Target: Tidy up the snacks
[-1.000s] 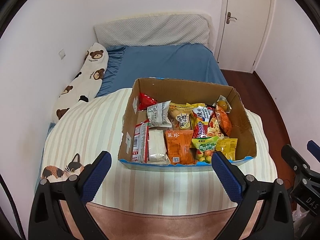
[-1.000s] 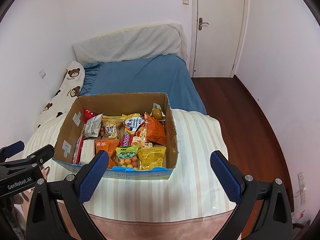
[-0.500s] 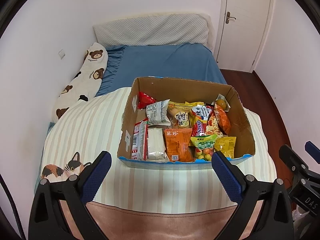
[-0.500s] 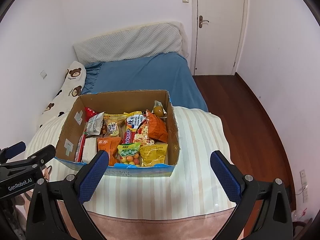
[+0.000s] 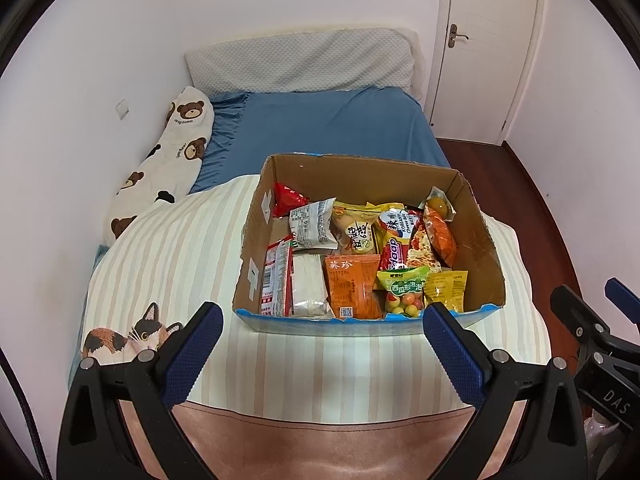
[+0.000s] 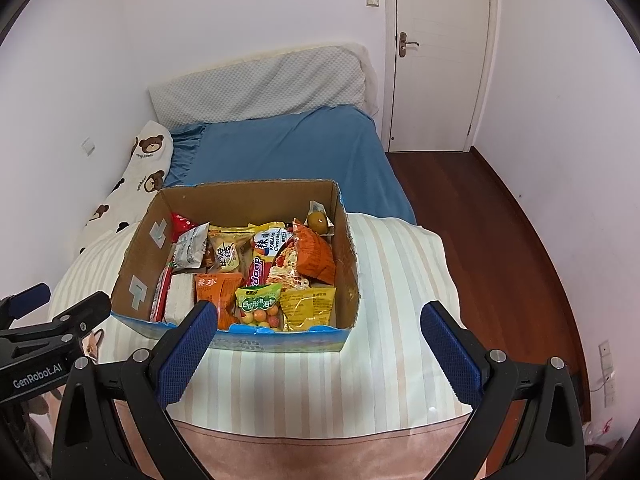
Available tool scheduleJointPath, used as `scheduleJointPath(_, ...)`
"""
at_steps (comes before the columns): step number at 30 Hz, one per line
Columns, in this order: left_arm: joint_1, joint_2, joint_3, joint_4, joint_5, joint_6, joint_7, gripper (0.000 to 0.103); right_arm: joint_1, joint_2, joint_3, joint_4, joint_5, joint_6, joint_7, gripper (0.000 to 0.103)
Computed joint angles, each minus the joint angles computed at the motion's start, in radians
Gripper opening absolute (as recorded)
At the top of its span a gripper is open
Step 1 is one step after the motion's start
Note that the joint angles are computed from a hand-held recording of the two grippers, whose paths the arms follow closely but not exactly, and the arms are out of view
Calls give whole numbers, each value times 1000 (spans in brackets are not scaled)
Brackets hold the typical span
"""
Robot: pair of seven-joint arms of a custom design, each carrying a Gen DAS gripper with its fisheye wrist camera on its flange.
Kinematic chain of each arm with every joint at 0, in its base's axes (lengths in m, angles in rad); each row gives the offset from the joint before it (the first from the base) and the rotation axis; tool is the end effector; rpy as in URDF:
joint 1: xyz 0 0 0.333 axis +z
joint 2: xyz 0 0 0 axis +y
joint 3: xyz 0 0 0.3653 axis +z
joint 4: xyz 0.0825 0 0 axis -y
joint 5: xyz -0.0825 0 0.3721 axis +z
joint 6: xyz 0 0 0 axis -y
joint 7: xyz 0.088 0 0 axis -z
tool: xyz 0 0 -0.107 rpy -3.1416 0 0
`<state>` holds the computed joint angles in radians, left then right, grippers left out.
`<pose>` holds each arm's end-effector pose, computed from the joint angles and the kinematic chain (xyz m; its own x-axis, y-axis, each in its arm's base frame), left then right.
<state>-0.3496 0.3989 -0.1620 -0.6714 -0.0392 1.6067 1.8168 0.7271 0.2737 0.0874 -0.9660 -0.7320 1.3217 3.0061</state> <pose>0.5689 -0.2782 0.8438 -0.6653 -0.7459 -0.0313 -0.6255 0.5798 -0.5221 0.4741 0.3618 0.7908 -0.7326 -0.6785 -0.0544 -0.5036 0.5941 -0.6272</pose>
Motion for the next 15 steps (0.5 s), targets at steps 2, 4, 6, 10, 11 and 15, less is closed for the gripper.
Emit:
scheduleJointPath(2, 1, -2, -1, -2, -2, 0, 0, 103, 2, 1, 0, 3, -3, -3, 0, 103)
scheduleJointPath(4, 3, -9, -1, -14, -4, 6, 0, 103, 4, 3, -1, 6, -5, -6, -1, 103)
scheduleJointPath(6, 4, -5, -2, -6, -5, -1, -1, 103, 8, 5, -2, 11, -10, -11, -4, 103)
scheduleJointPath(10, 5, -12, -2, -17, -4, 6, 0, 103, 12, 8, -4, 18, -15, -16, -6, 103)
scheduleJointPath(11, 6, -14, -2, -21, -5, 9, 1, 103, 13, 10, -5, 21, -16, -19, -8, 103)
scheduleJointPath(15, 8, -15, -2, -18, -5, 7, 3, 103, 14, 6, -5, 15, -15, -16, -7, 103)
